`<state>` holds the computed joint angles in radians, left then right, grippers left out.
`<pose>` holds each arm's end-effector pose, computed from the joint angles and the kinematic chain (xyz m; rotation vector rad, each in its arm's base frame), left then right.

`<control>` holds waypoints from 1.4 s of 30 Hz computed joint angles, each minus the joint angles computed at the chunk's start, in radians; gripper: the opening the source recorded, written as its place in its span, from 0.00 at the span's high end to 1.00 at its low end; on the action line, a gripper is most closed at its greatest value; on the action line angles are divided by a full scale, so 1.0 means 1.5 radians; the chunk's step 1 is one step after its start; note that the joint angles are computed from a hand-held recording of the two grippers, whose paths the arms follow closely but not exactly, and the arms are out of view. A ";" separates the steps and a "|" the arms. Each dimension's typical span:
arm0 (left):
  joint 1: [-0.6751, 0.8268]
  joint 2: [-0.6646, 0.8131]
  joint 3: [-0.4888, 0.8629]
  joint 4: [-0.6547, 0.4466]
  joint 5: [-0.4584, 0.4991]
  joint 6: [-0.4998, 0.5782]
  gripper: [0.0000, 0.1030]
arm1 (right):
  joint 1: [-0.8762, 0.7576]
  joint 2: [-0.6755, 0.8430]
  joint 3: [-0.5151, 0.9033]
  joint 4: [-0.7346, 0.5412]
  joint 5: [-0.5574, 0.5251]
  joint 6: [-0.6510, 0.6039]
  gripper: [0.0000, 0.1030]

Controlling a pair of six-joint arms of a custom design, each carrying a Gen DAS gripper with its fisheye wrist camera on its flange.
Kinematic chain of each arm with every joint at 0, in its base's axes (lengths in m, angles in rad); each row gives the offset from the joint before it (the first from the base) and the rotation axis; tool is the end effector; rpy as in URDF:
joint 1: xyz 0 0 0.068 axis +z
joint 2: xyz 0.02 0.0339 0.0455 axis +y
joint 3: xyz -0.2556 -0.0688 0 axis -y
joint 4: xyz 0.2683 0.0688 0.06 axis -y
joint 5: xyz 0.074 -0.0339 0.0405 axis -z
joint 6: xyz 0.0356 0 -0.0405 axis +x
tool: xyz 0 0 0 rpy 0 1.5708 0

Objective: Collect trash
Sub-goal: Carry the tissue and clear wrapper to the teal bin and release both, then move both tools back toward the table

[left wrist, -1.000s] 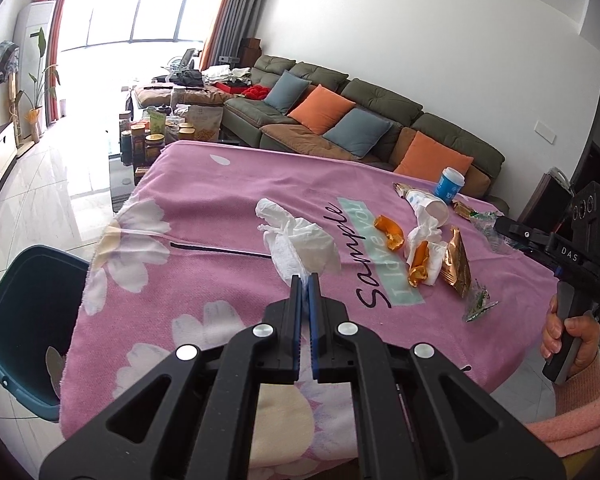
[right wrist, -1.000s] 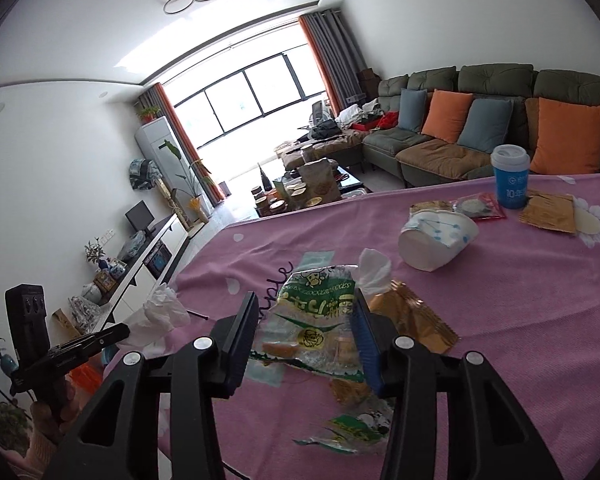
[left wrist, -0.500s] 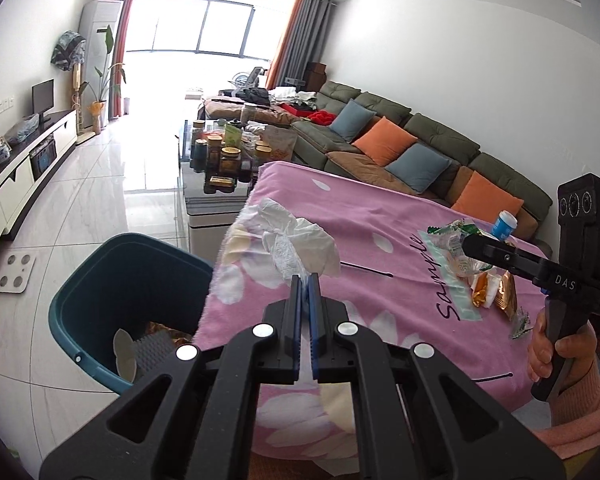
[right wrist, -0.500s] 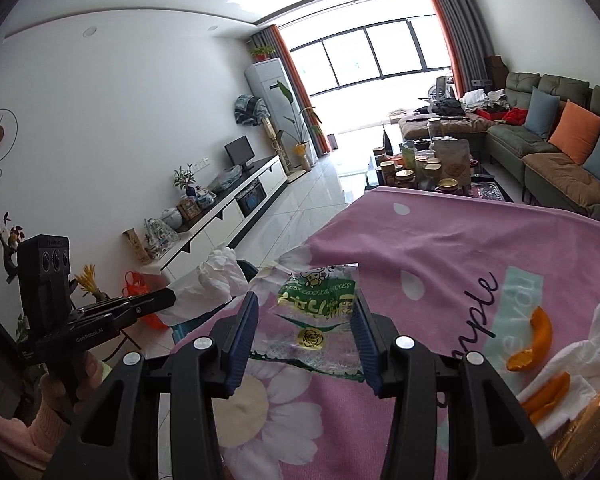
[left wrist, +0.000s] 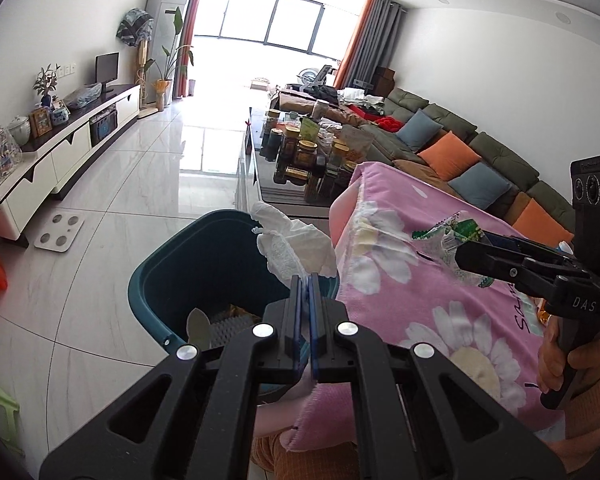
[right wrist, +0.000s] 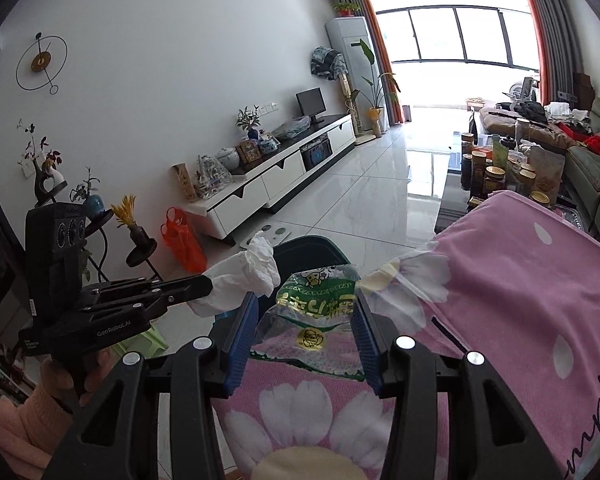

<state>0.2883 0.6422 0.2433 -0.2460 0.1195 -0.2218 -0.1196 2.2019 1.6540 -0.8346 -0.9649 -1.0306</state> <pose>0.1673 0.0452 0.1519 -0.4939 2.1561 -0.0955 0.4490 -0.0245 0.1387 -1.1221 2.0301 0.8992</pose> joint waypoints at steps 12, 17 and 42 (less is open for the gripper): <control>0.096 0.206 0.003 0.141 0.042 0.021 0.96 | 0.110 0.029 0.006 0.049 0.075 0.068 0.56; 0.092 0.315 0.024 0.212 0.032 0.009 0.96 | 0.138 0.060 0.040 0.053 0.100 0.102 0.56; 0.040 0.509 0.087 0.338 -0.043 -0.032 0.62 | 0.127 0.112 0.110 0.035 0.112 0.176 0.46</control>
<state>0.3480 1.4062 0.3740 0.2617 0.0544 -0.2693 0.0713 2.3705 1.8188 -0.7827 -0.7974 -0.7660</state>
